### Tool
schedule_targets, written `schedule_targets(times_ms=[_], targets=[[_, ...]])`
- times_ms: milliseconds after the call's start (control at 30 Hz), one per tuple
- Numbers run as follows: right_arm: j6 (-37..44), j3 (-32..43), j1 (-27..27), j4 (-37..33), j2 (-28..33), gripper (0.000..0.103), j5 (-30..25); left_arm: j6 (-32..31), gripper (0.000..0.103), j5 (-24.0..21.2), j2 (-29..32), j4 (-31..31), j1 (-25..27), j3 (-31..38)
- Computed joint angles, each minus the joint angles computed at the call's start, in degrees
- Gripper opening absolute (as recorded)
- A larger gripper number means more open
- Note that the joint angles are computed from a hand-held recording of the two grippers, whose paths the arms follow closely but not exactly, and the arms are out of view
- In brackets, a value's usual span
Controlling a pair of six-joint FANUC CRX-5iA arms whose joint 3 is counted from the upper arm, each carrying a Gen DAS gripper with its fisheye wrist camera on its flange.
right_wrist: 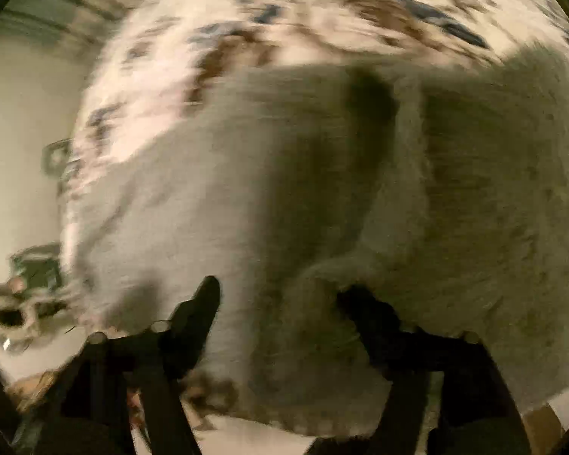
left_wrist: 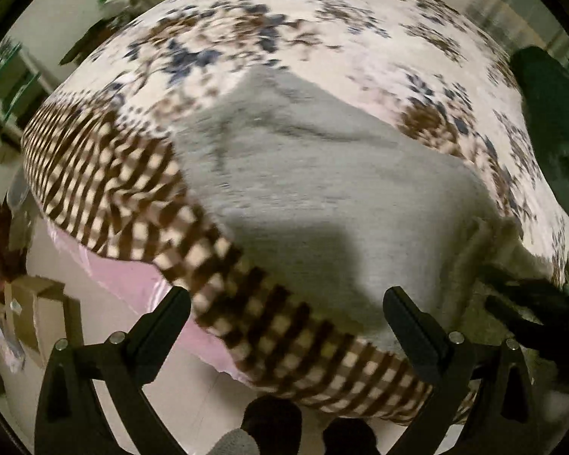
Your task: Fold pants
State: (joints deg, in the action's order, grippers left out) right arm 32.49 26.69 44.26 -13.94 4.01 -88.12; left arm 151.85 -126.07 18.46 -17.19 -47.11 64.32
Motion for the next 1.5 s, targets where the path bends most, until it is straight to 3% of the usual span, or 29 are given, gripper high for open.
schedule_targets(times_ms=[100,200,333,500,533,567,600,733,900,1000,1100,1167,1233,1367,1500], targets=[[-1.19,1.0,-2.73,-3.65,-2.61,0.075,2.15,3.14,0.103,1.85,-1.77,1.21,-0.01,-3.25],[-3.82,3.94,-4.83,0.08,-2.28,0.076,-2.69,4.75,0.103,3.15,-1.98,2.2,-0.12,-4.13],[-1.85,6.7,-9.78,-1.54,1.57,0.076,-7.72,5.47,0.103,3.51,-0.01,2.4,-1.01,-2.18],[1.89,9.87,-9.31,-5.39,8.29,0.074,-13.15,4.27,0.103,2.02,3.68,2.26,-1.91,2.37],[2.77,9.65,-9.06,-5.17,8.94,0.057,-13.3,4.31,0.103,1.99,4.14,2.38,-2.01,2.98],[3.21,9.08,-7.59,-2.54,9.13,0.027,-13.82,4.34,0.103,2.08,4.51,2.47,-2.12,3.54],[3.53,8.62,-6.42,-0.25,9.22,0.015,-14.28,4.24,0.103,1.8,5.04,2.5,-2.22,4.42],[2.36,7.09,-5.38,1.8,6.65,0.011,-12.45,4.43,0.103,1.7,5.89,2.55,-2.56,6.0],[1.73,13.11,-3.47,1.97,6.16,0.01,-13.79,4.88,0.103,1.21,6.32,1.9,-2.79,7.48],[2.02,18.05,-2.09,0.54,8.98,0.01,-15.59,4.87,0.103,1.29,6.34,2.3,-2.48,7.18],[2.61,19.8,-2.66,-4.44,11.98,0.021,-18.79,4.67,0.103,1.98,6.15,3.18,-2.02,6.35],[1.95,21.27,-5.06,-12.06,13.7,0.036,-21.65,4.89,0.103,3.2,5.87,3.95,-1.78,5.94],[1.93,18.44,-7.89,-15.73,11.08,0.05,-17.59,4.73,0.103,4.27,6.51,4.87,-1.54,7.05],[3.1,15.77,-12.06,-12.76,5.22,0.066,-13.63,4.17,0.103,12.68,7.58,11.83,0.96,5.64],[7.52,14.0,-14.31,-2.72,2.36,0.077,-18.22,1.09,0.103,18.24,12.08,17.84,4.08,6.98]])
